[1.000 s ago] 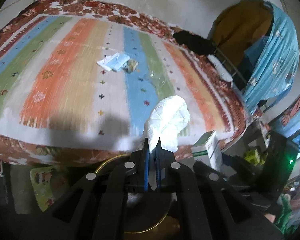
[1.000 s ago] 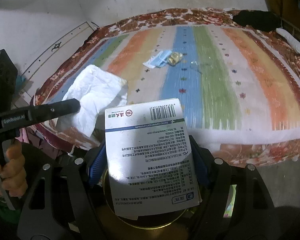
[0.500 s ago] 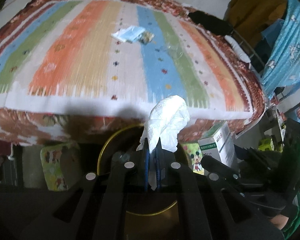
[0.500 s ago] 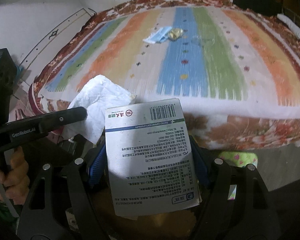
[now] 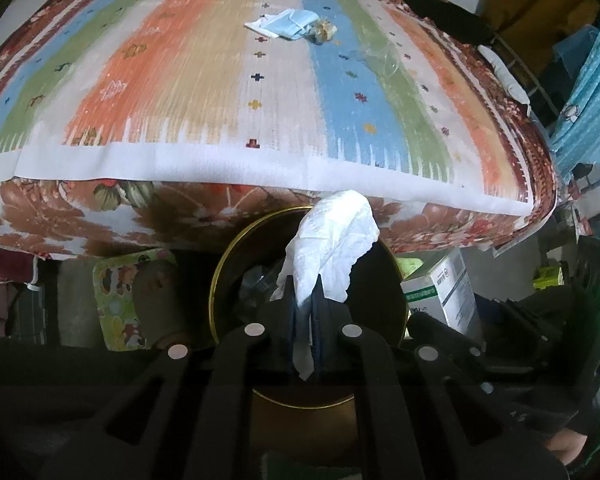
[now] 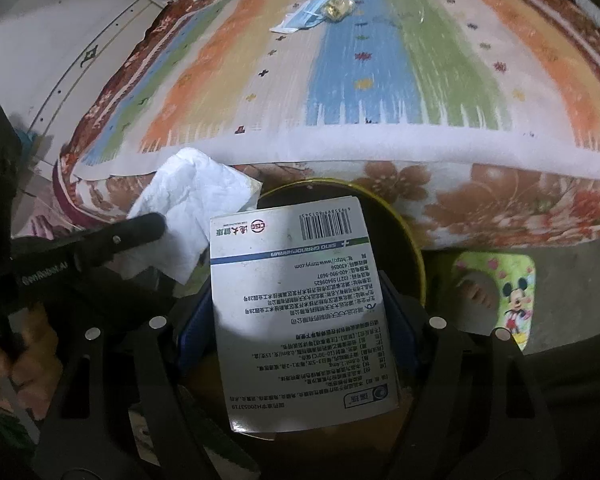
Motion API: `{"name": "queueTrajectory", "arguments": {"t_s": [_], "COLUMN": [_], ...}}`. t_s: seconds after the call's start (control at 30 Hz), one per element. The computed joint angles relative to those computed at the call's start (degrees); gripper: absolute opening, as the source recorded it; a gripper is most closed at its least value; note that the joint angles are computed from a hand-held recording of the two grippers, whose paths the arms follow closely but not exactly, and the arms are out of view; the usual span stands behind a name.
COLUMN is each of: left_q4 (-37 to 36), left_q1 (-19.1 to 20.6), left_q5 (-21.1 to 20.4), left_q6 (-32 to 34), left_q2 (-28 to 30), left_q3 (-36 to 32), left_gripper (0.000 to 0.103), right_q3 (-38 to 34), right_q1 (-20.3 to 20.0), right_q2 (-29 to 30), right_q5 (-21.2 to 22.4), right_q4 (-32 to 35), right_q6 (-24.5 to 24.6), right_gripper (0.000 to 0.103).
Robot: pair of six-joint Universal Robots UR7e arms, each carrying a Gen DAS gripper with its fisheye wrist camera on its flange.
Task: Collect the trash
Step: 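Open both grippers to drop the tissue and medicine box into the bin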
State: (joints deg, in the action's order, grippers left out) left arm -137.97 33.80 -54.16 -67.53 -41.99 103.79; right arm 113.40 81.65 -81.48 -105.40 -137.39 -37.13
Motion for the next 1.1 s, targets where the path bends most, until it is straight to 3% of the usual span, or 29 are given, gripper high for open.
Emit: {"name": "queueTrajectory", "arguments": {"t_s": [0.2,0.27,0.33,0.77,0.9,0.97,1.1], "left_q4": [-0.2,-0.7,-0.7,-3.8,-3.9,-4.0,-3.0], "left_q1": [0.8,1.0,0.9,0.0,-1.1,-1.7,-3.2], "left_q5": [-1.7,-2.0,-1.3,1.5,5.2,7.4,13.8], "left_q6": [-0.6,-0.6,-1.1,-0.3,0.9,2.0,3.6], "left_q2": [0.3,0.5,0.6,-0.6,-1.0,-1.1,-1.0], "left_q3": [-0.3,-0.4,-0.4,0.9,1.1,1.0,0.4], "left_gripper": [0.009,0.037,0.045,0.059,0.068,0.074,0.084], "right_q3": [-0.7,-1.0,-0.8,-0.3,0.1,1.5,2.0], "right_q1": [-0.1,-0.3,-0.2,-0.1,0.4,1.6,3.1], "right_q2": [1.1,1.3,1.2,0.2,-0.5,-0.7,-0.7], "right_q5": [-1.5,-1.3,-0.7,0.8,1.7,1.1,2.0], "right_q4": [1.1,1.1,0.6,-1.1,-3.9,-9.6,-14.7], "right_q6": [0.9,1.6,1.1,-0.3,-1.9,-5.1,-9.0], "right_gripper": [0.072,0.079,0.086,0.088,0.088,0.089,0.092]}}
